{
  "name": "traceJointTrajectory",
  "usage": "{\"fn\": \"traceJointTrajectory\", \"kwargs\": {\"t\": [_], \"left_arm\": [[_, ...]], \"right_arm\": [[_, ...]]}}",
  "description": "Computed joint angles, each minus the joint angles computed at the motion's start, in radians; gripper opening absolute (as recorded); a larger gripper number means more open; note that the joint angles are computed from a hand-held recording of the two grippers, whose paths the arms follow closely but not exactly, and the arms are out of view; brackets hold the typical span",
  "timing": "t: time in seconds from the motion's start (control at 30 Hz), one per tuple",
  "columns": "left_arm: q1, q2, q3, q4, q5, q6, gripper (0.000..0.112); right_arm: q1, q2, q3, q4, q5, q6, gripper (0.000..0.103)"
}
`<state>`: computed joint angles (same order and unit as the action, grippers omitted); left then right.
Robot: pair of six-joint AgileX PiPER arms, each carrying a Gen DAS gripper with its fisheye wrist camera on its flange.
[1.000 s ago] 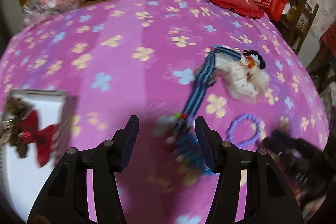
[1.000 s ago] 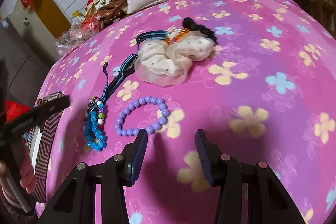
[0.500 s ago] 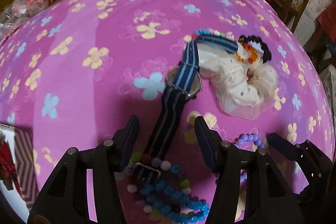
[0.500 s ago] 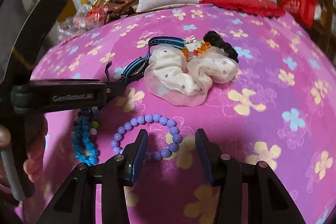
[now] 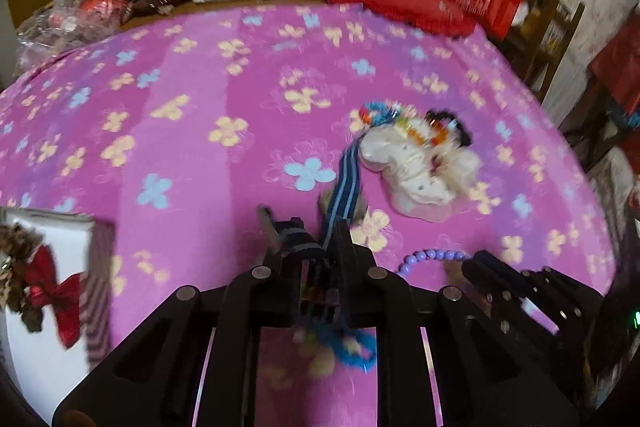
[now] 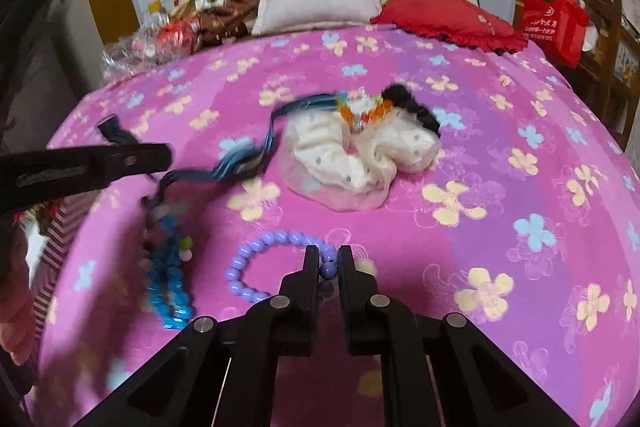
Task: Organize jewelry
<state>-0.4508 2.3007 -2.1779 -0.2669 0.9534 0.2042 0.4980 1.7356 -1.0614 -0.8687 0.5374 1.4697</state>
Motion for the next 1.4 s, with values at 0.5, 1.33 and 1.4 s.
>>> {"fn": "traceJointTrajectory", "kwargs": {"t": [0.5, 1.33, 1.4], "left_arm": [[0.303, -0.563, 0.674, -0.477, 0.011, 0.431, 0.004], [0.107, -0.478, 0.826, -0.219, -0.214, 0.381, 0.050], [0.058, -0.433, 0.805, -0.173, -0.261, 0.365, 0.050]], "right_arm": [[0.229, -0.147, -0.107, 0.043, 0.207, -0.020, 0.008], [0.394, -0.268, 0.101, 0.013, 0.181, 0.171, 0.008], [0.384, -0.277, 0.126, 0.014, 0.165, 0.181, 0.008]]}}
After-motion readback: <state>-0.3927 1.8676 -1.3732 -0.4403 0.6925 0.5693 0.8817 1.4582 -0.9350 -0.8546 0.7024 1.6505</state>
